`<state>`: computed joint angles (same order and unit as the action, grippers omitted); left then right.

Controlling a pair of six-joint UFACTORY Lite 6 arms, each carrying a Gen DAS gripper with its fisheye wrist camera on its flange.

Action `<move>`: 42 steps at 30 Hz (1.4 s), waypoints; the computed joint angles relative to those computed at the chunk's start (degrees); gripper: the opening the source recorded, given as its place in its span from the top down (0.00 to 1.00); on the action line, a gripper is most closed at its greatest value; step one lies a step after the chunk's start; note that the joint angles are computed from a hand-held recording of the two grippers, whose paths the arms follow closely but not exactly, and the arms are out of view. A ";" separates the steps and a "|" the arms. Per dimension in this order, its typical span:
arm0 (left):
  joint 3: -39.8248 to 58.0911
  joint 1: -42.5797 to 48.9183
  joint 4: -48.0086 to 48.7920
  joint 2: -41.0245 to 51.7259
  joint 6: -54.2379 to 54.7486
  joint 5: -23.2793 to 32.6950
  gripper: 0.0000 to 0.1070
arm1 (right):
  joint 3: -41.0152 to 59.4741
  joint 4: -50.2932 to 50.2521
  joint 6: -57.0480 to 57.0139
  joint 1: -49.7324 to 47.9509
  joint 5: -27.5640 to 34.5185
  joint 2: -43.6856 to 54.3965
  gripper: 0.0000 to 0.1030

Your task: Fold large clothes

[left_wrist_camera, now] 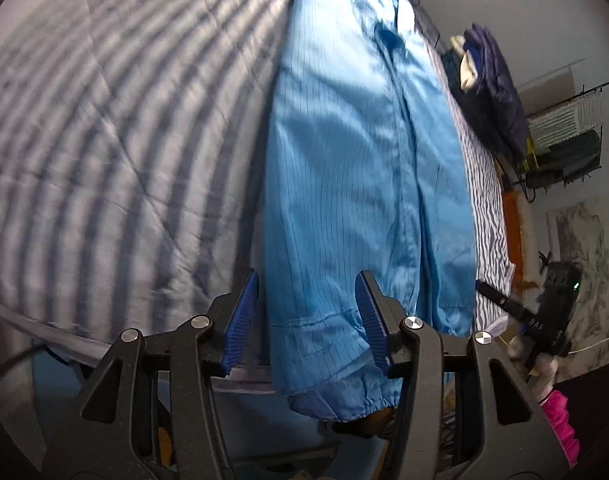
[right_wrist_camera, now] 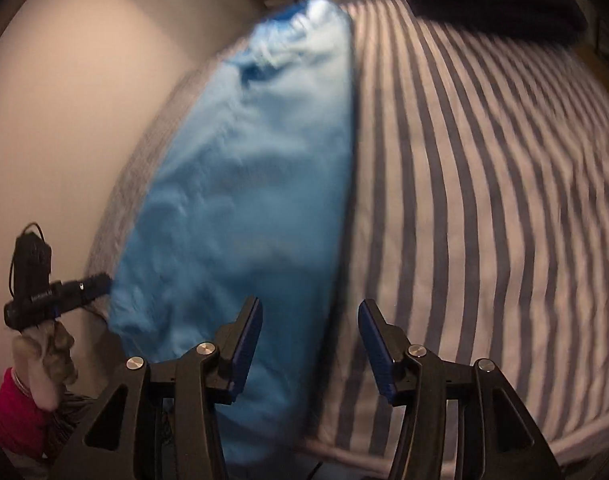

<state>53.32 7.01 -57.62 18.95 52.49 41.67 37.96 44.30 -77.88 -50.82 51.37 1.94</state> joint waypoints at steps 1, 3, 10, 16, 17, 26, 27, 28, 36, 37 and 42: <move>0.32 -0.16 -1.05 1.61 0.22 0.40 0.52 | -1.07 -0.12 -1.19 -0.91 -0.19 0.89 0.48; -0.90 -0.35 -5.32 2.74 2.65 -0.04 0.52 | -2.83 0.33 -4.19 -1.88 -0.18 0.74 0.49; -1.88 -2.25 -7.75 3.72 5.68 1.74 0.70 | -2.22 -1.69 -8.67 -2.32 6.62 4.82 0.58; -1.66 -1.99 -8.17 4.81 7.60 2.51 0.84 | -0.03 0.50 -10.24 -2.21 9.99 12.14 0.67; -1.58 -1.86 -8.15 4.88 7.54 2.80 0.86 | -0.18 0.48 -9.85 -2.16 10.08 12.37 0.74; -2.68 -0.49 -9.51 -0.99 6.06 7.90 0.95 | 4.01 3.04 -5.86 -3.98 19.97 13.84 0.98; -2.33 -0.61 -9.67 -1.35 5.57 8.28 0.95 | 4.29 3.47 -5.04 -3.57 20.59 13.08 0.98; -1.85 -0.73 -9.72 -1.60 4.92 8.51 0.95 | 4.58 3.94 -4.21 -2.97 21.02 12.54 0.98; 9.17 -0.39 -10.14 0.92 -2.20 13.38 0.96 | 9.59 10.15 2.52 3.48 23.83 8.58 0.99; 11.56 -0.22 -9.95 1.89 -3.50 13.94 0.96 | 10.83 10.30 3.07 3.57 24.12 8.76 0.99; 23.49 -0.97 -8.48 6.51 -9.00 14.40 0.96 | 20.58 13.36 7.41 4.14 26.48 12.41 0.99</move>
